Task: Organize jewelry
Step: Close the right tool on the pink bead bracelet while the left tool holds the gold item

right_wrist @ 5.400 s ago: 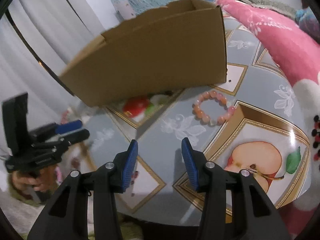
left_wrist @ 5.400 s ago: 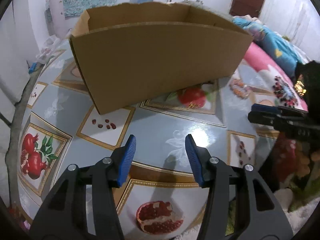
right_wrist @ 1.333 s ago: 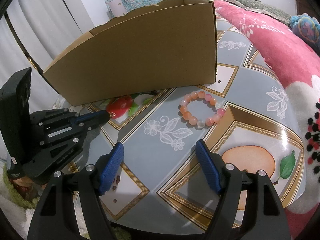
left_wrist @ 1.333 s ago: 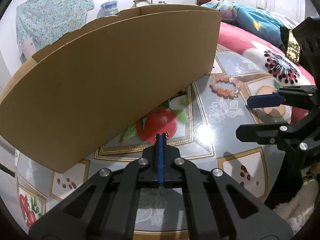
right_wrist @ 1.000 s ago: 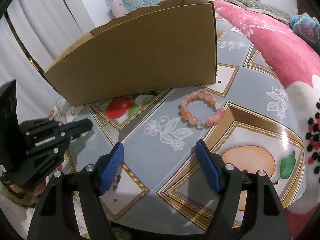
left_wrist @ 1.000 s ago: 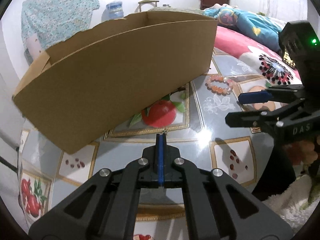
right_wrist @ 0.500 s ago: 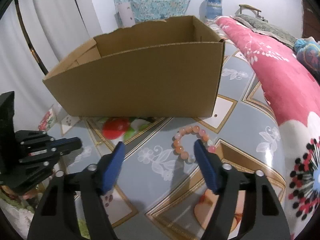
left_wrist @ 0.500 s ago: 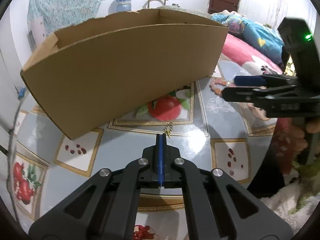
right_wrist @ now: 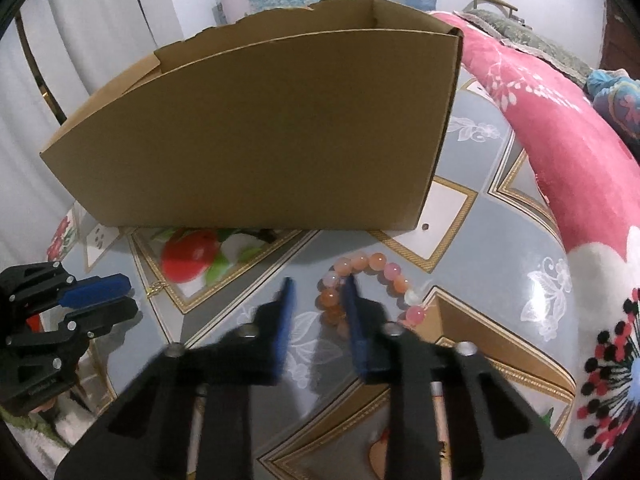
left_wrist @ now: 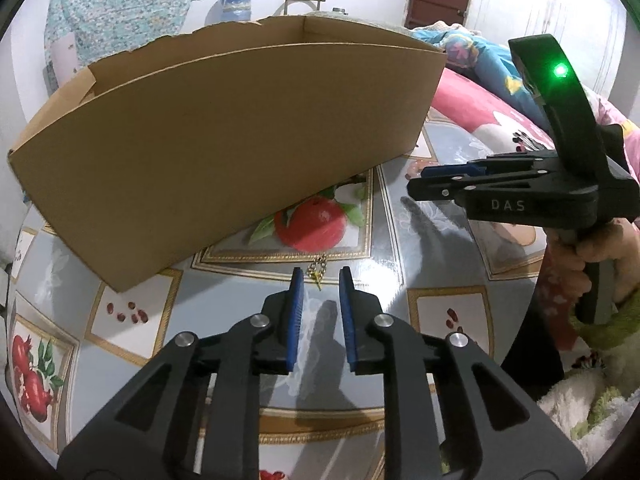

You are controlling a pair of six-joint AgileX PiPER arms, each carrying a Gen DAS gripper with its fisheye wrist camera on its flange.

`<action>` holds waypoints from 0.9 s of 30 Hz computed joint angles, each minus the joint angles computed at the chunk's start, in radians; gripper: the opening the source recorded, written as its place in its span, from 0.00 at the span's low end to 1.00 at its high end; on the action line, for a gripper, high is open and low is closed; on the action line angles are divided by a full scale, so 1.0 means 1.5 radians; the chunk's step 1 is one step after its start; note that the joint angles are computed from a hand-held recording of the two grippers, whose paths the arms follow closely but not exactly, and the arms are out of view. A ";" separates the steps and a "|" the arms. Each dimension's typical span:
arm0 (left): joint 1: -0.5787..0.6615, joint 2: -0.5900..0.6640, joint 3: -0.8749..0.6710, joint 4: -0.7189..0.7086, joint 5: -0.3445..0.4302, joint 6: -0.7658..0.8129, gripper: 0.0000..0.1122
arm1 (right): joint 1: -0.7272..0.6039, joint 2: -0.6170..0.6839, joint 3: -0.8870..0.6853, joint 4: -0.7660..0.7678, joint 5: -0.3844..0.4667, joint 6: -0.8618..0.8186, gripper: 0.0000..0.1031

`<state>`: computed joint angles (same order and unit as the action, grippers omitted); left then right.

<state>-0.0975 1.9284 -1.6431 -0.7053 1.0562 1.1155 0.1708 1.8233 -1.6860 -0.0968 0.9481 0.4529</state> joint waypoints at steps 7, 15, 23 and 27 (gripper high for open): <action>-0.016 0.020 -0.032 0.017 0.001 -0.026 0.25 | -0.001 -0.043 0.071 0.033 -0.050 0.021 0.10; -0.033 0.039 -0.059 0.046 -0.008 -0.062 0.23 | -0.004 -0.076 0.129 0.066 -0.102 0.018 0.10; -0.051 0.014 -0.025 0.088 -0.062 -0.048 0.02 | -0.013 -0.096 0.167 0.090 -0.139 0.002 0.10; -0.043 0.010 -0.017 0.075 -0.058 -0.033 0.01 | -0.018 -0.103 0.181 0.101 -0.151 0.000 0.10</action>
